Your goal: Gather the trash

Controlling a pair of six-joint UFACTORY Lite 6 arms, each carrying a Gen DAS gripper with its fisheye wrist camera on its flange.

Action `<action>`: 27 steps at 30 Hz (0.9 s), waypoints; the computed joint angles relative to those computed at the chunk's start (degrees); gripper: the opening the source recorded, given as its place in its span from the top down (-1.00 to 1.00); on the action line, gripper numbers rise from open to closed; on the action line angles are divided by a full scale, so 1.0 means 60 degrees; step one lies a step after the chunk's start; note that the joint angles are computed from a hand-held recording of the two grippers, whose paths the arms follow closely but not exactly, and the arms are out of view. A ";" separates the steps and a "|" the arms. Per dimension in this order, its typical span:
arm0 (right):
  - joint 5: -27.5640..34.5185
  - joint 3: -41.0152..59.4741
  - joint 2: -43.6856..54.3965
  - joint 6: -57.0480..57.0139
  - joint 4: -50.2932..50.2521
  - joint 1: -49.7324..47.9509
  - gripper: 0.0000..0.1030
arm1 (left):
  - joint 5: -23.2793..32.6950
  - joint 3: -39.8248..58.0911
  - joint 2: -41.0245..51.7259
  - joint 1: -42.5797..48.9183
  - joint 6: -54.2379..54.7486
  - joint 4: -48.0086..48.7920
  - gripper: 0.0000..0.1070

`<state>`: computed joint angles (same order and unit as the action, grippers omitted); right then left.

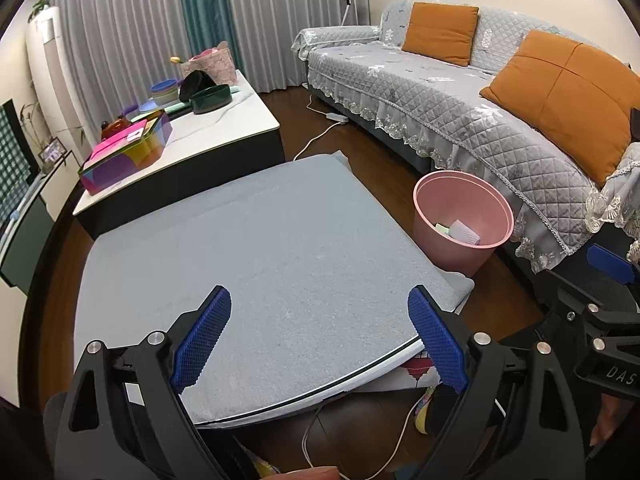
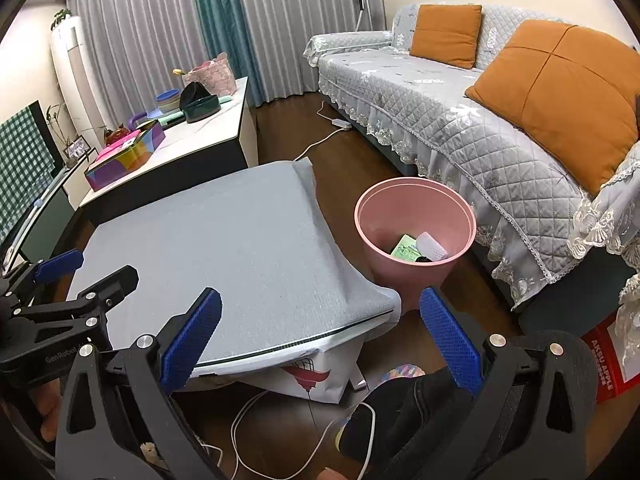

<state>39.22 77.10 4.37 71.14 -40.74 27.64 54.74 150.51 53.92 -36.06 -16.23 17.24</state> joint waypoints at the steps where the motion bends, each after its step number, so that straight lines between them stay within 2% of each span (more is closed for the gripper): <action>1: 0.0008 -0.0036 -0.0023 0.0018 -0.0016 0.0026 -0.90 | -0.0010 -0.0001 -0.0003 -0.0017 0.0017 -0.0009 -0.63; 6: -0.0017 -0.0170 -0.0123 0.0023 -0.0044 0.0040 -0.90 | 0.0137 0.0248 0.0139 -0.0094 0.0033 -0.0022 -0.63; 11: -0.0013 -0.0191 -0.0132 0.0045 -0.0081 0.0043 -0.90 | -0.0267 -0.0729 -0.0405 -0.0120 -0.0176 0.0207 -0.63; 27: 0.0057 -0.0257 -0.0215 0.0139 -0.0153 0.0120 -0.90 | -0.0458 -0.1232 -0.0663 -0.0075 -0.0301 0.0229 -0.63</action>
<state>39.56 75.56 3.08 71.97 -41.65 28.36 51.99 143.12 49.94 -36.51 -18.04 18.62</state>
